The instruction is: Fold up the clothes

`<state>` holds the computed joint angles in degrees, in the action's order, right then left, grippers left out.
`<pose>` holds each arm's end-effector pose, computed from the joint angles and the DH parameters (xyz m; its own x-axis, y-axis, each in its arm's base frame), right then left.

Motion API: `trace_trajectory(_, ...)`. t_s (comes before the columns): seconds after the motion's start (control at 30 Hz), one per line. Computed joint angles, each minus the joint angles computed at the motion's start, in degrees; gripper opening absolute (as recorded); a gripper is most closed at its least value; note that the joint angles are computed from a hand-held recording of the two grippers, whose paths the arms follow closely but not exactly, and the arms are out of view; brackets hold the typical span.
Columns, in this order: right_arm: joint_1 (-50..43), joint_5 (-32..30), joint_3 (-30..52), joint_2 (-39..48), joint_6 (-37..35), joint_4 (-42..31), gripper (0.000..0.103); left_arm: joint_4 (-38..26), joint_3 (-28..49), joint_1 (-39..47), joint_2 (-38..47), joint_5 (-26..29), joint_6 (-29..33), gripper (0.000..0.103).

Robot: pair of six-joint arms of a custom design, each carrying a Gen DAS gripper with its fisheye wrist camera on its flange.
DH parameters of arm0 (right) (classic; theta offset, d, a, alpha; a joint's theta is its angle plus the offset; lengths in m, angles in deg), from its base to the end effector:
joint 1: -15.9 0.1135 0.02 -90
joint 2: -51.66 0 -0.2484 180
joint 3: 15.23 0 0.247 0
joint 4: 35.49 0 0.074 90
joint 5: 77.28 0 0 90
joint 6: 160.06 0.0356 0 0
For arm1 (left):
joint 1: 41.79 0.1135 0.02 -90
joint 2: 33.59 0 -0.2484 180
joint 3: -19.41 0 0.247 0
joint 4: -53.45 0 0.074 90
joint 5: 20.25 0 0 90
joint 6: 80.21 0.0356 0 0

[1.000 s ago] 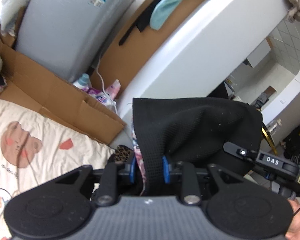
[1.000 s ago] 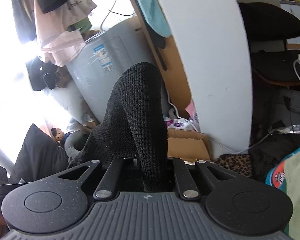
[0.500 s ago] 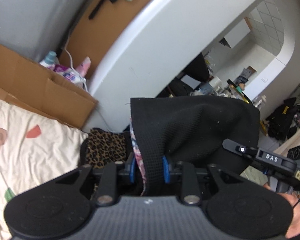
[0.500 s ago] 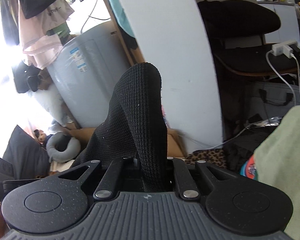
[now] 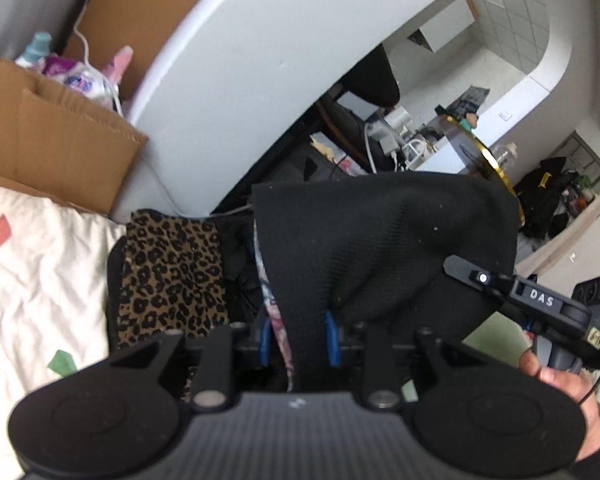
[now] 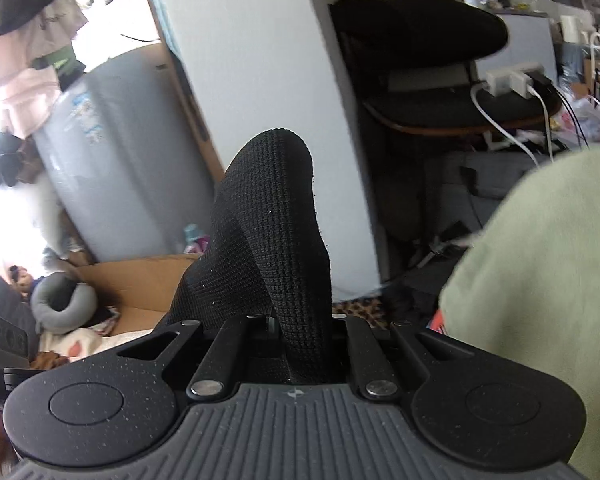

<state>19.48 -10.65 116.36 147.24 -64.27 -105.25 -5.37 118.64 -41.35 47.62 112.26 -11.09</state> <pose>0.3311 0.0349 0.4467 -0.5906 0.0558 -0.8050 -0.3286 0.8945 0.3031 0.2930 -0.0218 0.3699 -0.7908 -0.2688 -0.5499 0.2397 0.6906 -0.6823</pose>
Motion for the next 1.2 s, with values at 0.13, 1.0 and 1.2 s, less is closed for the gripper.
trace_trajectory(0.13, -0.75, -0.11, -9.79, -1.92, -0.86, 7.20, 0.008, 6.34, -5.65, 0.34, 1.31, 1.31, -2.32, 0.028)
trace_trajectory(1.0, 0.62, 0.85, -21.38, 14.32, 4.03, 30.36, 0.010, 16.10, -4.82, 2.97, 21.60, 0.67, 6.43, 0.028)
trace_trajectory(1.2, 0.88, 1.93, -14.56, 21.43, 3.87, 30.68, 0.011, 15.49, 1.12, 2.56, 27.18, -0.74, 7.83, 0.027)
